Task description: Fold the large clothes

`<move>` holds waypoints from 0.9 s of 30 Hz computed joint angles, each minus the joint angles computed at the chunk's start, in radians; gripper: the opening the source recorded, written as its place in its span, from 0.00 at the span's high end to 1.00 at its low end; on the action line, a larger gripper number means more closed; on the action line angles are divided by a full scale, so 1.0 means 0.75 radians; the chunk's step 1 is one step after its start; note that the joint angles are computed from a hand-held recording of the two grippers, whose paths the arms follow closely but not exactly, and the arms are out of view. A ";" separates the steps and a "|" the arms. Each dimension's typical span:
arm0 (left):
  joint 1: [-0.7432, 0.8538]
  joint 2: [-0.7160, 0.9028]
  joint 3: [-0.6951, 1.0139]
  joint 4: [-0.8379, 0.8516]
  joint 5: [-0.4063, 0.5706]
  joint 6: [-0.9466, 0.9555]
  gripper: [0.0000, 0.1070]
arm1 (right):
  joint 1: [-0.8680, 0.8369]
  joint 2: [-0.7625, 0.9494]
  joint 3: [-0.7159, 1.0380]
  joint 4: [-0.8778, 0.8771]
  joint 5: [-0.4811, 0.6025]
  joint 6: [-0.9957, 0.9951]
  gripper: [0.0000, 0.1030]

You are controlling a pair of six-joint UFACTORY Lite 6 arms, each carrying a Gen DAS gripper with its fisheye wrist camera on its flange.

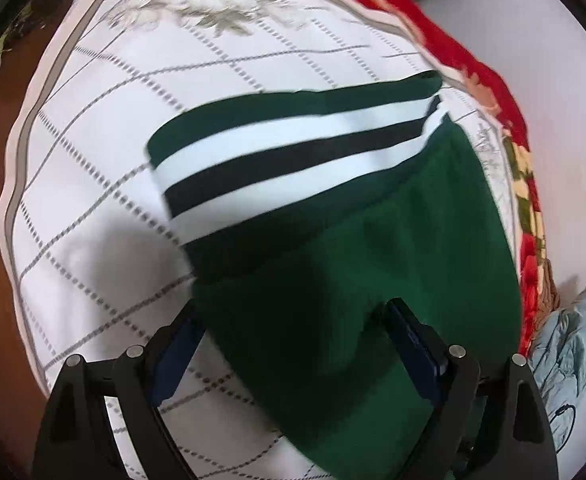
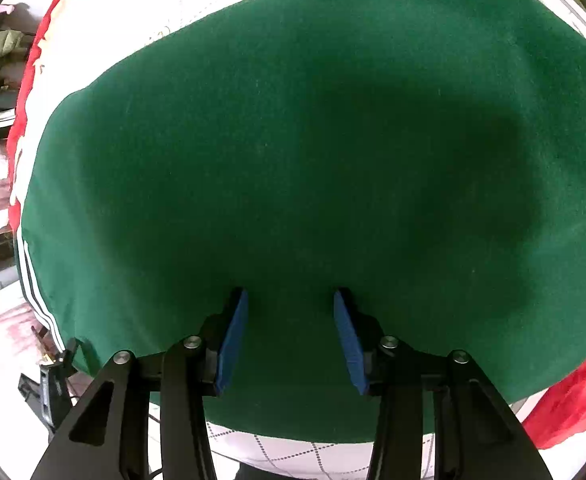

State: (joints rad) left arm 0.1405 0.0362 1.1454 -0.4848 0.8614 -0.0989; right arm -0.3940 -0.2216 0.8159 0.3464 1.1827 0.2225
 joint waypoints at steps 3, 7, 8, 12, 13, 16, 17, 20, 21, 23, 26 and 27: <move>0.036 0.062 0.031 -0.066 -0.024 0.066 0.21 | 0.044 0.009 0.008 -0.001 -0.008 0.046 0.54; 0.131 0.036 -0.043 -0.179 -0.044 0.240 0.73 | 0.160 -0.005 -0.022 0.025 -0.053 0.138 0.54; 0.132 0.047 -0.037 -0.223 -0.034 0.283 0.78 | 0.166 -0.002 -0.022 0.030 -0.055 0.142 0.54; 0.089 0.086 0.062 -0.331 -0.014 0.335 0.88 | 0.101 -0.005 -0.022 0.022 -0.030 0.078 0.54; 0.117 0.072 0.091 -0.444 0.048 0.411 0.88 | 0.097 -0.005 -0.025 0.025 -0.032 0.074 0.54; 0.178 0.009 0.125 -0.723 0.251 0.639 0.88 | 0.066 -0.007 -0.031 0.034 -0.026 0.051 0.54; 0.191 -0.005 0.108 -0.761 0.276 0.705 0.87 | 0.041 -0.007 -0.031 0.031 -0.016 0.030 0.54; 0.211 0.037 0.050 -0.767 0.226 0.787 0.82 | 0.018 0.011 -0.028 0.042 -0.010 0.001 0.54; 0.219 0.082 0.043 -0.771 0.195 0.794 0.80 | 0.009 0.015 -0.030 0.048 -0.008 -0.007 0.54; 0.246 0.210 0.050 -0.730 0.150 0.773 0.76 | -0.017 0.020 -0.029 0.052 0.002 -0.027 0.54; 0.303 0.349 0.050 -0.810 0.195 0.841 0.65 | -0.027 0.025 -0.035 0.062 0.007 -0.039 0.54; 0.300 0.356 0.050 -0.823 0.193 0.861 0.63 | -0.046 0.029 -0.038 0.075 0.015 -0.075 0.54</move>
State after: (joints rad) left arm 0.3656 0.3029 1.1826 -1.1024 1.0064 0.5470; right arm -0.4289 -0.2001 0.7874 0.4024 1.1943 0.1664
